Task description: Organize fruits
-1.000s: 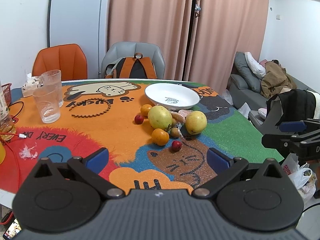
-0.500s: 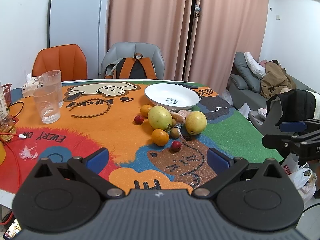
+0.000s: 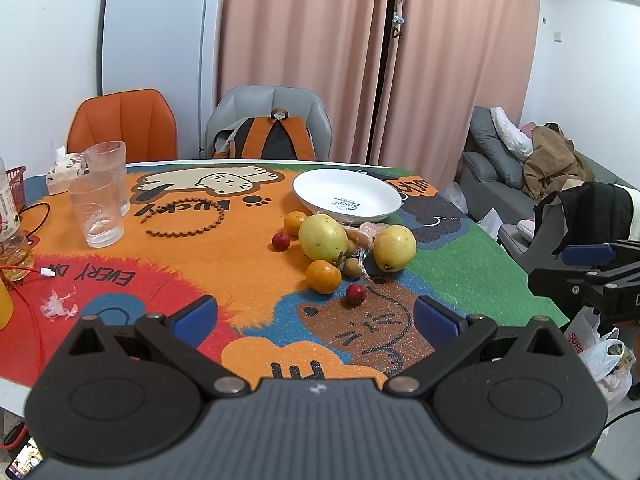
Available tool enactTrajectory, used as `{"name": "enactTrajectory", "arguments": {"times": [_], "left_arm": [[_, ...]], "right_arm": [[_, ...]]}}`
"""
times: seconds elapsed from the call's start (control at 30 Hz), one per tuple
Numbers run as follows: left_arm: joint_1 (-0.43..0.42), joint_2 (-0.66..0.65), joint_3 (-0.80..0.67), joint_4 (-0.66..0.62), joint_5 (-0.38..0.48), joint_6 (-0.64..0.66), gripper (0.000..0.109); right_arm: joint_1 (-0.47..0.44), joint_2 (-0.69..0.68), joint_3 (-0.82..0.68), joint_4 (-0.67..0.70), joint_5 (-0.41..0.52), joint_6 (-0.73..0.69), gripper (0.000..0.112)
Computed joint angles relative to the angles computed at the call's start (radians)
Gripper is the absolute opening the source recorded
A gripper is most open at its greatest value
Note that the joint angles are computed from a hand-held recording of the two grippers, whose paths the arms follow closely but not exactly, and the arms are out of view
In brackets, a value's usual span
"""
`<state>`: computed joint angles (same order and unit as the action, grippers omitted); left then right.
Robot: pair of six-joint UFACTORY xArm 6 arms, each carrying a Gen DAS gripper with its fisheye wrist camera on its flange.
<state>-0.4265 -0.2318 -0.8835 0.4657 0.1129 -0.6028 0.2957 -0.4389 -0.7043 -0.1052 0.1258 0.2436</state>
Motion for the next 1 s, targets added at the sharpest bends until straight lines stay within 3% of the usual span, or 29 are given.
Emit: {"name": "enactTrajectory", "arguments": {"times": [0.33,0.83,0.93,1.0], "left_arm": [[-0.010,0.037,-0.019,-0.016,0.013,0.018,0.103],[-0.020,0.164,-0.101,-0.088,0.057,0.089,0.103],[-0.018,0.192,-0.117,-0.129,0.049,0.125,0.103],[-0.013,0.207,-0.121,-0.150,0.034,0.140,0.103]], "right_arm": [[0.014,0.040,-0.007,0.109,-0.009,-0.100,0.103],[0.062,0.152,-0.037,0.521,-0.030,-0.494,0.103],[0.061,0.179,-0.037,0.535,-0.087,-0.493,0.103],[0.062,0.204,-0.060,0.633,-0.088,-0.563,0.103]]}}
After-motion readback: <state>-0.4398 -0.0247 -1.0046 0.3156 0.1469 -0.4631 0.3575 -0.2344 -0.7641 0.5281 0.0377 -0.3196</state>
